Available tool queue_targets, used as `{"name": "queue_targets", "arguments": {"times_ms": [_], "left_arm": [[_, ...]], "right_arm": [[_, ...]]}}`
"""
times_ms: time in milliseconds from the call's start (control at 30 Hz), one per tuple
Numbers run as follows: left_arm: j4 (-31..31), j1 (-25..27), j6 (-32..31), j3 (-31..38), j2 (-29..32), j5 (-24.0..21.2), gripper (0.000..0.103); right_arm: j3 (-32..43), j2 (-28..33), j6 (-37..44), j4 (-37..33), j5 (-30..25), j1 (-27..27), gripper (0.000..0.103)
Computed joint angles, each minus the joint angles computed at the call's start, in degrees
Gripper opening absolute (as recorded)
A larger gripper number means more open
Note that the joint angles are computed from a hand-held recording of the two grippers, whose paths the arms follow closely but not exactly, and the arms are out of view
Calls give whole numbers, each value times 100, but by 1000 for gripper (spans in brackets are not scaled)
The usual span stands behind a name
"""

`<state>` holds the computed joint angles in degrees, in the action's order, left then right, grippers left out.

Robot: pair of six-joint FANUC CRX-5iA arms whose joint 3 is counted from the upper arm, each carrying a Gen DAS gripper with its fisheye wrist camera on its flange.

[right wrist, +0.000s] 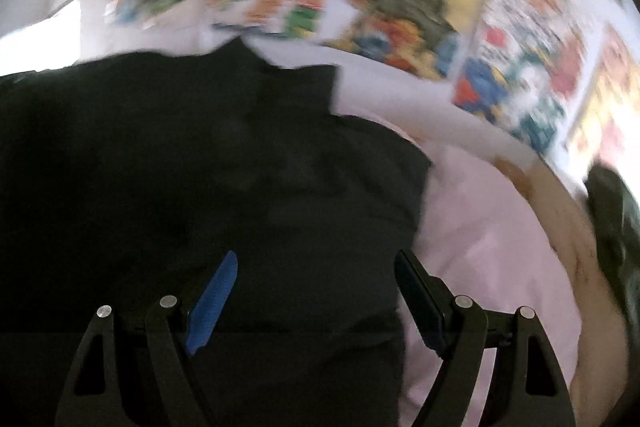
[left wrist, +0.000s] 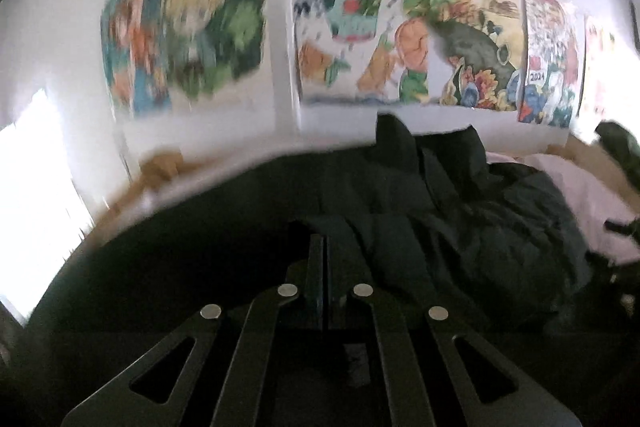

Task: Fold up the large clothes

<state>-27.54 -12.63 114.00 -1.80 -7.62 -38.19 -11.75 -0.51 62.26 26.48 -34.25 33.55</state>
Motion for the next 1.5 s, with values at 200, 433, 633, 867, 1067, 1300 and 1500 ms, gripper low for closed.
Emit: {"name": "queue_targets", "arguments": {"times_ms": [200, 433, 633, 867, 1067, 1300, 1500], "left_arm": [[-919, -159, 591, 578, 758, -651, 0], [-168, 473, 179, 489, 1267, -857, 0], [270, 681, -115, 236, 984, -597, 0], [2110, 1458, -1213, -984, -202, 24, 43], [3597, 2300, -1963, -2806, -2195, 803, 86], [5391, 3693, -2794, -4301, -4220, -106, 91], [5529, 4988, -2352, -4489, -5090, -1342, 92]], "right_arm": [[290, 600, -323, 430, 16, -186, 59], [592, 1216, 75, 198, -304, -162, 59], [367, 1269, -362, 677, -166, -133, 60], [139, 901, -703, 1014, 22, -84, 75], [487, 675, -122, 520, 18, 384, 82], [1592, 795, 1003, -940, -308, 1095, 85], [2368, 1327, 1201, -1102, -756, 1613, 85]]}}
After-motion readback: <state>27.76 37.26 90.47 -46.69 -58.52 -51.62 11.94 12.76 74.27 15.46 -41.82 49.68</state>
